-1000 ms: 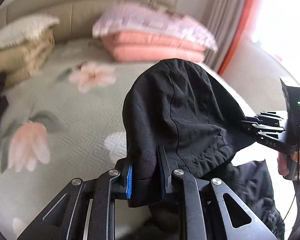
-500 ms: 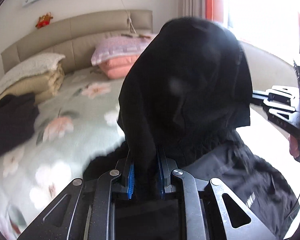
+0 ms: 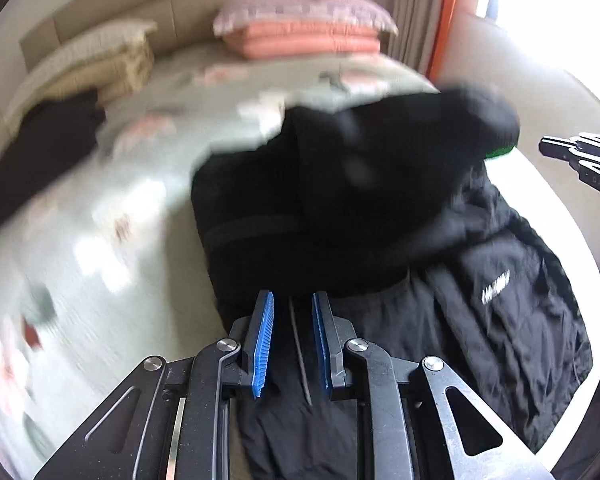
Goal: Fold large clothes
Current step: 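Lift the hood and fold it down over the jacket body with both grippers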
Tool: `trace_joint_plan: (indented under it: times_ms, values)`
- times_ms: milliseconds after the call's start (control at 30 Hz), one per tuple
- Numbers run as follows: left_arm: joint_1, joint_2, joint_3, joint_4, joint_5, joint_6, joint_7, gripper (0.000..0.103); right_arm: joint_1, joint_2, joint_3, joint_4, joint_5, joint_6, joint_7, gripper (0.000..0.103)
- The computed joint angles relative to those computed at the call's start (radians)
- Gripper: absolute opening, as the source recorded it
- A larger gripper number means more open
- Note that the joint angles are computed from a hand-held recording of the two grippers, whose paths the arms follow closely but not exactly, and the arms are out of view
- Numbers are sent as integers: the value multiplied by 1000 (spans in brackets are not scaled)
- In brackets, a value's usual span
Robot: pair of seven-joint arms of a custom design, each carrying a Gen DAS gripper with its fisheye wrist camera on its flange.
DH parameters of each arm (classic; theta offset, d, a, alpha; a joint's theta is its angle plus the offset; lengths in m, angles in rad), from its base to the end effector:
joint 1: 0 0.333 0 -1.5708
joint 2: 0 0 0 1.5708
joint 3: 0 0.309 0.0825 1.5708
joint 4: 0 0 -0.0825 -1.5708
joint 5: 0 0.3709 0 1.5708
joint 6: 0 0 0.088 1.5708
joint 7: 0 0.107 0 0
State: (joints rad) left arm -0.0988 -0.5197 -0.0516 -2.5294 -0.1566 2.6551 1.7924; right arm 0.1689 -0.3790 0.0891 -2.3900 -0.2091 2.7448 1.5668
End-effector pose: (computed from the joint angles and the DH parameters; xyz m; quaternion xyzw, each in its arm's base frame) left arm 0.4191 -0.0612 0.5262 -0.5776 0.7511 -0.2476 0.2022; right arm 0.4513 0.1318 0.5448 -0.7836 0.5024 -0.2870 0.2263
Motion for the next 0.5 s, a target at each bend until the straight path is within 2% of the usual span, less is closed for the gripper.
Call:
trace_joint_plan:
  times_ms: [67,100,133,167,200,267,300,367,400,500]
  values:
    - [-21,32,14,66,-14,23,28,23,54,74,-33,132,78,-55,-73,14]
    - [-38,70,26,131,-32,7,48,24,76,112,-44,198,120,-97,-108,20]
    - [-47,102,31,181,-49,-7,63,27,97,160,-51,270,171,-135,-144,20]
    - [-58,150,37,251,-73,-36,78,37,108,200,-51,332,210,-169,-164,20]
    - [-54,210,30,331,-83,-76,71,40,116,250,-51,405,253,-220,-186,22]
    - [-60,295,26,432,-149,-108,109,41,123,364,-51,556,360,-328,-245,27]
    - [-65,342,30,485,-205,-137,146,41,119,404,-45,601,395,-359,-251,35]
    - [-59,430,23,574,-303,-200,191,41,109,465,-33,657,440,-430,-232,49]
    - [-51,475,17,609,-347,-245,209,41,101,490,-32,670,458,-470,-217,49]
    - [-24,492,-30,546,-313,-243,184,41,79,475,-23,580,536,-519,-236,50]
